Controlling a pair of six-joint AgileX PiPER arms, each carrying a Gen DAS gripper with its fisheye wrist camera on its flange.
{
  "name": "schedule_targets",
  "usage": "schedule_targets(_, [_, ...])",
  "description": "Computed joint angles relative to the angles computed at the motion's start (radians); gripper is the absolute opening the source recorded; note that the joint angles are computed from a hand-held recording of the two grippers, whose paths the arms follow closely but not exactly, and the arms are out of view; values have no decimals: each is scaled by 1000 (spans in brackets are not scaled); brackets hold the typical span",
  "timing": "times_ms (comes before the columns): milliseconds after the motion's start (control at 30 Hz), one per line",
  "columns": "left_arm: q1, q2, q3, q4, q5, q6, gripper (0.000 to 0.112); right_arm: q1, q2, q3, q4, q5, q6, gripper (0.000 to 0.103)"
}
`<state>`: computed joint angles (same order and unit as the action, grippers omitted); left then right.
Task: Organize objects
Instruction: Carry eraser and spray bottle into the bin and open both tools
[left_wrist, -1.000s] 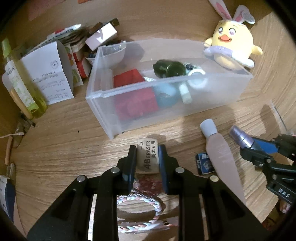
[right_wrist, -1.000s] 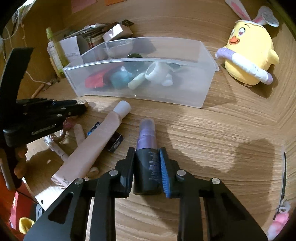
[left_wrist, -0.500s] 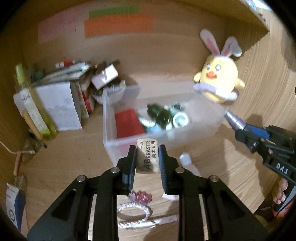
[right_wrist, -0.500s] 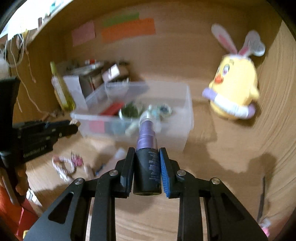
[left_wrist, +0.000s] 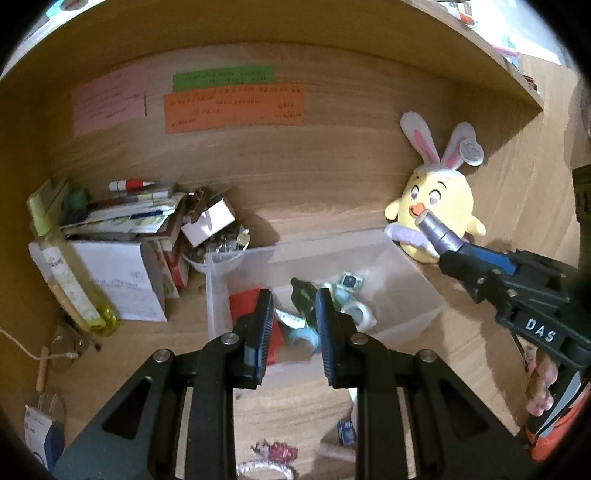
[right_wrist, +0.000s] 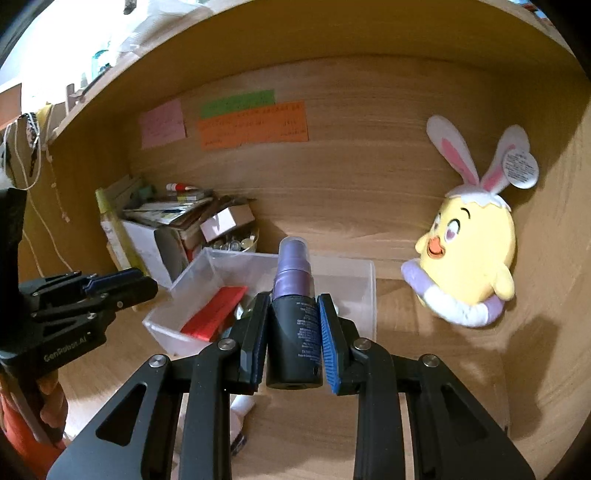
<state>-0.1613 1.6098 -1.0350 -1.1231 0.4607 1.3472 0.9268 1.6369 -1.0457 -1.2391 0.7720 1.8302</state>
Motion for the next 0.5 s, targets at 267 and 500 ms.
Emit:
schedule_targets(267, [-45,112,-124,154,-18,-182,23,-113,95,-96,94,-82,-141,23])
schedule_targets(500, [-25,214,-208,264,23,-287,23,-227,191,-155,255,-189,-310,23])
